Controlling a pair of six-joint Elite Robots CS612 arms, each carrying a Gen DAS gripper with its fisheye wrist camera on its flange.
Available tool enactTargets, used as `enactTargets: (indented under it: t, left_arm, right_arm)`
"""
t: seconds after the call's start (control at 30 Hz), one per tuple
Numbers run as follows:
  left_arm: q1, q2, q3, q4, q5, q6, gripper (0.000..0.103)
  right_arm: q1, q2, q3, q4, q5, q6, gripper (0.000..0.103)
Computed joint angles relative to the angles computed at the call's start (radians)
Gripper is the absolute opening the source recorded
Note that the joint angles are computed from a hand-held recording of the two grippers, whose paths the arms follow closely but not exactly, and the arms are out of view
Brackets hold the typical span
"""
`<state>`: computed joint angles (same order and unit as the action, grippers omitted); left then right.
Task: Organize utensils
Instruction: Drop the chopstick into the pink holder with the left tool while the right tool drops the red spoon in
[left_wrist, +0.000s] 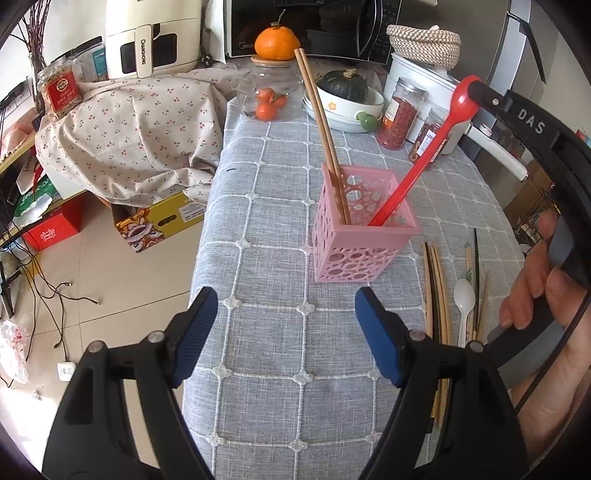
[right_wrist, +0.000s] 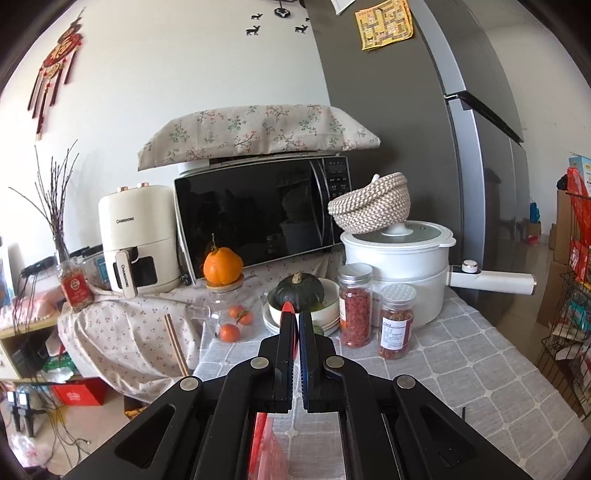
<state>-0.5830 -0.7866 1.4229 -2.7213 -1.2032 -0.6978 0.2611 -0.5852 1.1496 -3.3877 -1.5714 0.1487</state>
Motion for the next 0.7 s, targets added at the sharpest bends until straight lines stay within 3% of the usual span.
enactTargets:
  t: [0.07,0.1,0.17,0.47,0.6,0.7]
  left_arm:
    - [-0.001,0.000,-0.001,-0.003,-0.001,0.004,0.077]
    - [-0.001,0.000,-0.001,-0.004,-0.001,0.005,0.077]
    - [-0.001,-0.001,0.001,-0.008,0.000,0.005,0.077]
    - [-0.006,0.004,-0.010,-0.010,-0.003,0.012,0.081]
    - [-0.007,0.011,-0.022,-0.012,-0.032,0.001,0.082]
    - [-0.011,0.018,-0.036,-0.007,-0.045,0.003,0.082]
  right_arm:
    - [-0.004,-0.003,0.000,0.037,0.048,-0.012,0.010]
    - [-0.006,-0.006,0.002,0.048,0.065,-0.014,0.021]
    - [-0.010,-0.013,0.013,0.045,0.091,-0.011,0.032]
    - [-0.049,-0.081,0.089,0.058,0.202,-0.024,0.057]
    - [-0.071,-0.118,0.142,0.081,0.196,-0.054,0.071]
    - [-0.087,-0.140,0.175,0.123,0.199,-0.088,0.073]
